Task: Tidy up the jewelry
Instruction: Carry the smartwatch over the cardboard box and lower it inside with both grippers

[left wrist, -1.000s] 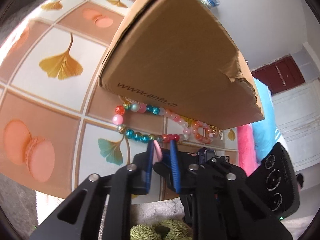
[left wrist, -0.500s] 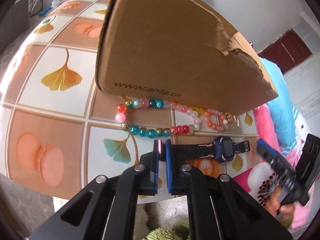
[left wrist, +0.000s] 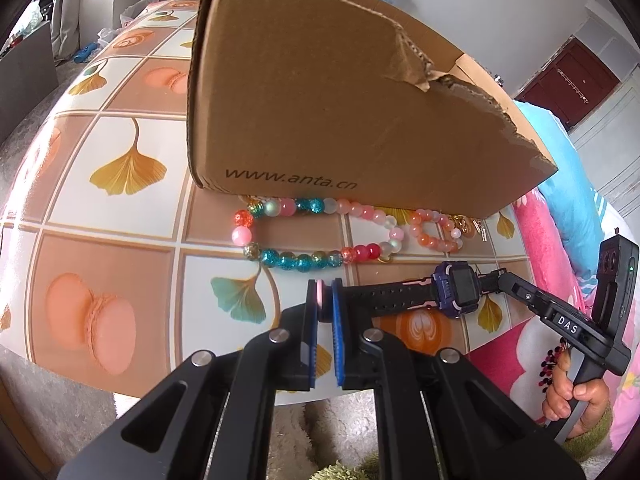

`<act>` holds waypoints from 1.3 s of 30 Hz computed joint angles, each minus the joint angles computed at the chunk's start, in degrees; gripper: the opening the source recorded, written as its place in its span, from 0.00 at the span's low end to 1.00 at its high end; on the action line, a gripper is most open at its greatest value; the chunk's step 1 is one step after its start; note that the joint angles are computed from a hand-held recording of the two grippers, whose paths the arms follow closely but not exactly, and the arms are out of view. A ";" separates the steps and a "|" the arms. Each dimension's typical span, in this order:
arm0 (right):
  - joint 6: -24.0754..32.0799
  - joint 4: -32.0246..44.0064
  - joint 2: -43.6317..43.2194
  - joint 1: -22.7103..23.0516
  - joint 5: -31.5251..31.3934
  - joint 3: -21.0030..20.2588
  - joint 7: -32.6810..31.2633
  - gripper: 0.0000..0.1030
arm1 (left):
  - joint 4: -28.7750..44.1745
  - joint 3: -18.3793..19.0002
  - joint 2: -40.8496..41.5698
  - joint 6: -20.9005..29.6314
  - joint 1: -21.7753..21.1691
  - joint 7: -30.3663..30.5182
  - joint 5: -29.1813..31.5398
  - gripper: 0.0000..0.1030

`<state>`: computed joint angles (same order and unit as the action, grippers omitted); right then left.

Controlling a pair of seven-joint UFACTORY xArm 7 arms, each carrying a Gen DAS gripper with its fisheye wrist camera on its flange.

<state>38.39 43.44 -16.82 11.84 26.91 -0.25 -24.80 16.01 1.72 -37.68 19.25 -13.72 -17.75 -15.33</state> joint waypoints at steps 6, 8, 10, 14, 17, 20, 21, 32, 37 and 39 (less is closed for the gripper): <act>-5.50 -3.07 -2.76 1.12 -1.90 2.28 1.73 0.02 | -0.94 -1.06 -0.43 -1.62 0.47 -0.06 0.84 0.06; -7.62 -4.25 -3.04 1.08 -4.47 3.01 3.43 0.01 | -1.15 -2.64 -0.49 -2.19 1.44 -1.08 2.27 0.06; -7.88 -4.43 -3.88 1.41 -5.51 2.33 3.84 0.01 | -1.31 -4.58 -0.87 -2.49 2.65 -2.32 4.33 0.06; -8.93 -5.54 -8.71 3.03 -7.27 2.35 4.30 0.01 | -2.20 -6.39 -6.74 -1.97 2.48 -3.27 7.61 0.04; -8.60 -5.49 -12.87 4.62 -8.17 2.04 4.41 0.01 | -1.46 -7.27 -12.35 1.05 1.71 -3.24 9.55 0.03; -8.85 -3.52 -14.45 7.49 -6.59 0.35 3.23 0.01 | 1.03 -8.14 -16.71 3.73 2.46 -2.28 12.35 0.03; -9.84 -2.98 -14.20 8.51 -5.76 -0.34 2.24 0.01 | 1.87 -8.07 -17.35 4.04 2.78 -1.77 13.06 0.03; -13.63 24.15 11.57 13.70 2.84 -3.46 -12.98 0.01 | 26.01 -4.81 8.80 0.75 11.32 9.17 19.81 0.03; -2.12 43.06 28.52 10.05 -4.44 -0.87 -6.38 0.00 | 41.18 -3.82 27.79 7.19 13.82 10.59 21.08 0.03; 3.04 50.96 35.20 9.18 -7.37 -0.01 -3.71 0.00 | 45.97 -3.29 32.75 10.53 14.01 10.58 21.59 0.03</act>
